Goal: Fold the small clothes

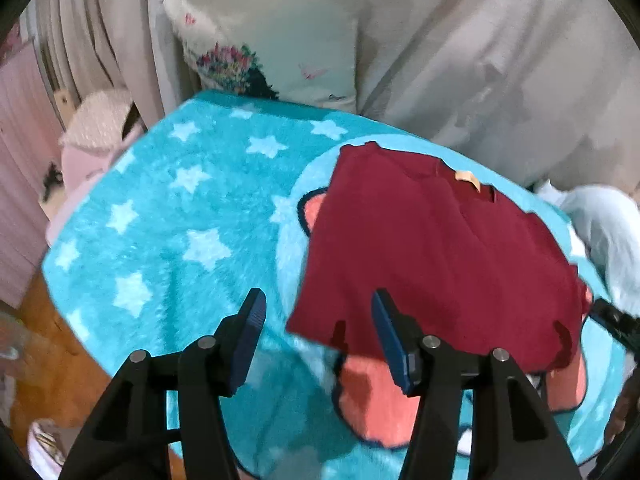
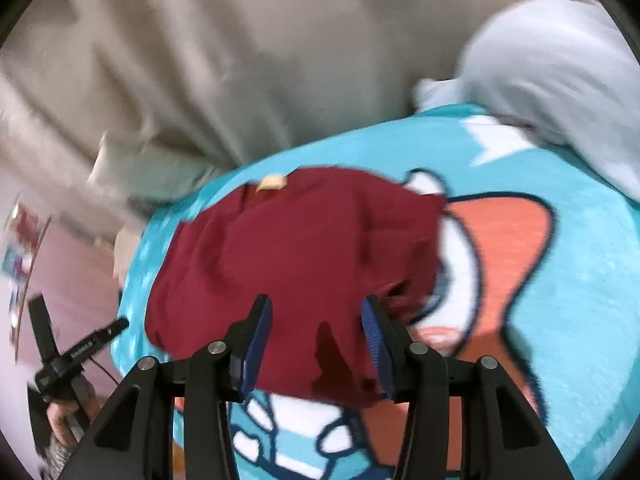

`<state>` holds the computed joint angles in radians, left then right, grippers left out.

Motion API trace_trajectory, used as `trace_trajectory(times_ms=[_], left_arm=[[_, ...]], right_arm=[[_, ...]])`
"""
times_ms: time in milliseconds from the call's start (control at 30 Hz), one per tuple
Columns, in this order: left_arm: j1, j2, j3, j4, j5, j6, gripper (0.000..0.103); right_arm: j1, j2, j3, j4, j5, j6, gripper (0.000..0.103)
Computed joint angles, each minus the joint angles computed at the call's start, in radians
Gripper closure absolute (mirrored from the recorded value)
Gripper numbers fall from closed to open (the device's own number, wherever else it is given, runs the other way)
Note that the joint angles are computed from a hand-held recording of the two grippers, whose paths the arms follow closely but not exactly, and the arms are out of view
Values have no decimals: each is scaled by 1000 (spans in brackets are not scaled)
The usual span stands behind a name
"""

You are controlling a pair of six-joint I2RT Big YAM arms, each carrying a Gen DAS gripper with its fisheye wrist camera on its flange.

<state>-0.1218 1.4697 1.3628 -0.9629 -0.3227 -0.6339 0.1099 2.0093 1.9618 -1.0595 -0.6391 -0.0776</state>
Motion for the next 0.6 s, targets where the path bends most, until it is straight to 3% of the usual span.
trace_trajectory(times_ms=[133,233,300,367,467,600], left_arm=[[-44,-19,-2,-41,-54,-17,49],[-51,-39,-24,-44,-48,-39,46],[-40,-52,-40,-43,-30,-62,45],[-7,-73,-72,-17,19,-93,42],[58,-83,-115,51,112,-117,41],[121,-39,-126,128,221,-90,41]], right_arm=[[35,46,33,-36,4,-63,52],[42,139,121,-119,19,-64,53],[29,156,129,-116,-28,-40,54],[25,155,146,-150,-26,-34,54],[36,117,134,-141,28,-26,52],[78,111,192,-158,23,-16,51]])
